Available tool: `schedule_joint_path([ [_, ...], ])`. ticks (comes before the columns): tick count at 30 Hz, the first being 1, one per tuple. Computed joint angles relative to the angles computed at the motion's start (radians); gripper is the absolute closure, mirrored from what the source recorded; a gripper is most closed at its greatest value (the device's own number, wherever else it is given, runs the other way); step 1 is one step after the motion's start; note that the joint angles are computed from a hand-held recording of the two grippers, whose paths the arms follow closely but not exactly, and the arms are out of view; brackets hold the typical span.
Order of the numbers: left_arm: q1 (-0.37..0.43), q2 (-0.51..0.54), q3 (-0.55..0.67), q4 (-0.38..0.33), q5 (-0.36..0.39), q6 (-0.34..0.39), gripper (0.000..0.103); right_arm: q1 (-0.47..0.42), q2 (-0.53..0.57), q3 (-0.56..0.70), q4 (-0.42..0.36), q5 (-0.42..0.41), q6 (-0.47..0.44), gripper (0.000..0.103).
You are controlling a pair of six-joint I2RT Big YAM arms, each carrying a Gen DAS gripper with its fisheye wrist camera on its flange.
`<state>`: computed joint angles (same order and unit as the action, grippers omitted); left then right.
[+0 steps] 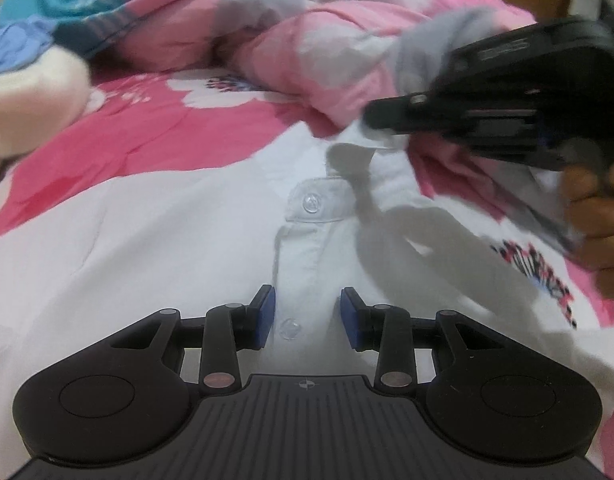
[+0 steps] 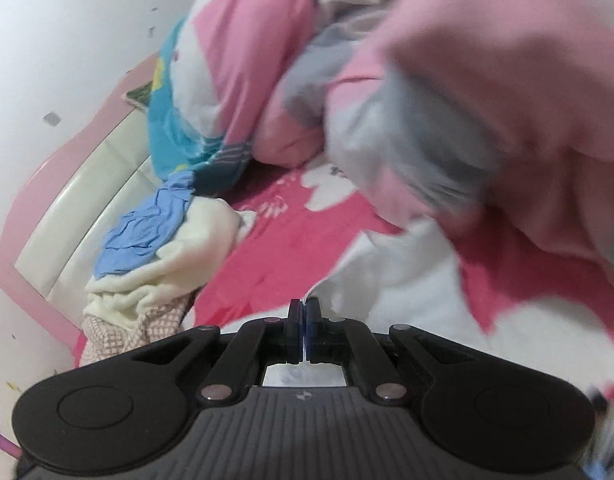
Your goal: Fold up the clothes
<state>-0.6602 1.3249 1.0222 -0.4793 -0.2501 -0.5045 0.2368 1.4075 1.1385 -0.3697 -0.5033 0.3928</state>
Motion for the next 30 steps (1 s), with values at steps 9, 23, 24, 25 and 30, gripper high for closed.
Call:
schedule_joint_path([
  [9,0.005,-0.031,-0.031,0.010,-0.069,-0.087,0.065,0.036,-0.021,-0.090,0.236,0.234,0.018,0.069],
  [23,0.007,0.008,-0.021,0.011,-0.098,0.051,0.064,0.061,0.117,0.044,-0.024,0.413,-0.421,0.078],
  [24,0.006,0.013,-0.022,0.012,-0.101,0.062,0.064,0.049,0.127,0.051,-0.016,0.403,-0.396,0.078],
  [25,0.004,0.013,-0.022,0.014,-0.104,0.072,0.064,0.045,0.120,0.050,-0.014,0.416,-0.391,0.078],
  [30,0.008,0.009,-0.018,0.006,-0.100,0.083,0.064,0.005,0.017,0.007,-0.051,0.417,-0.381,0.077],
])
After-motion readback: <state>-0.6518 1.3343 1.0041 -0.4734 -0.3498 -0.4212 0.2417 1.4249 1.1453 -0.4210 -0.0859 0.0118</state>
